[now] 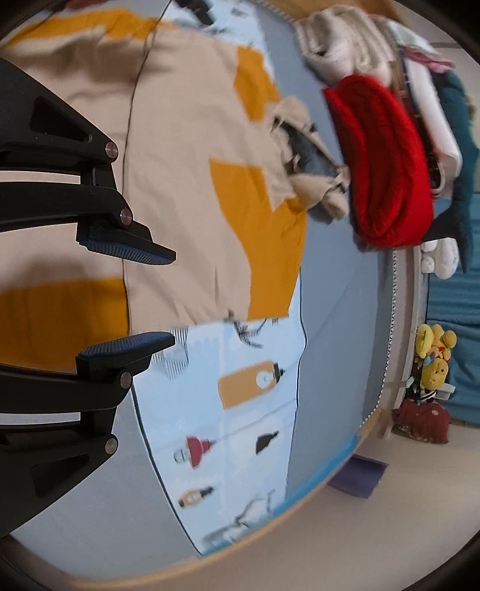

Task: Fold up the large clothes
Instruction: 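Reach the left tool to the hood and close on its edge, then lift the hood with the left tool and lay it over the jacket body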

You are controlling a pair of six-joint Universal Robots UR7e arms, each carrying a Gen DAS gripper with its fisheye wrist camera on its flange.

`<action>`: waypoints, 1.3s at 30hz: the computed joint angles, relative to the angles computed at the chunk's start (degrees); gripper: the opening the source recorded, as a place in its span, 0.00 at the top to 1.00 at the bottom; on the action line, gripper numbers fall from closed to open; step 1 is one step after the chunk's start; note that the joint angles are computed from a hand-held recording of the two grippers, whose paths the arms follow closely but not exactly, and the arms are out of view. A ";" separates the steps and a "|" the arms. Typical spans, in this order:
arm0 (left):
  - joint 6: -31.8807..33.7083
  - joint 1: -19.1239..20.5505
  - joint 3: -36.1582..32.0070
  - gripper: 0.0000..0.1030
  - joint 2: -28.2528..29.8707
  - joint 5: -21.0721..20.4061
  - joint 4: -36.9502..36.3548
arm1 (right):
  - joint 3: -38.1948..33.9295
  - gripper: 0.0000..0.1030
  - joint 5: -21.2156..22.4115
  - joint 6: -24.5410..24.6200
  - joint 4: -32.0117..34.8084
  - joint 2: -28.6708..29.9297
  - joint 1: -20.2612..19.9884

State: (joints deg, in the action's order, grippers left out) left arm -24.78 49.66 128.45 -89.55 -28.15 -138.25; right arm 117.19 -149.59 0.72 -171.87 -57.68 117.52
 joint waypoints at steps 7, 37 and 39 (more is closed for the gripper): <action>13.21 6.89 -15.26 0.50 15.56 -3.73 -11.73 | -0.79 0.69 0.79 -2.49 0.21 0.08 -1.83; 28.93 13.74 -49.06 0.97 41.59 -8.62 -4.28 | -3.77 0.85 3.56 3.22 9.18 1.06 -3.98; 35.45 9.99 -38.56 0.97 34.96 -9.24 -12.40 | -3.76 0.86 4.11 3.67 8.93 0.76 -3.48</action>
State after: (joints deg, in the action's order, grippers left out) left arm 10.67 59.65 89.89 -54.59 -37.39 -150.65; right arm 113.43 -145.48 4.39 -162.93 -56.91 114.05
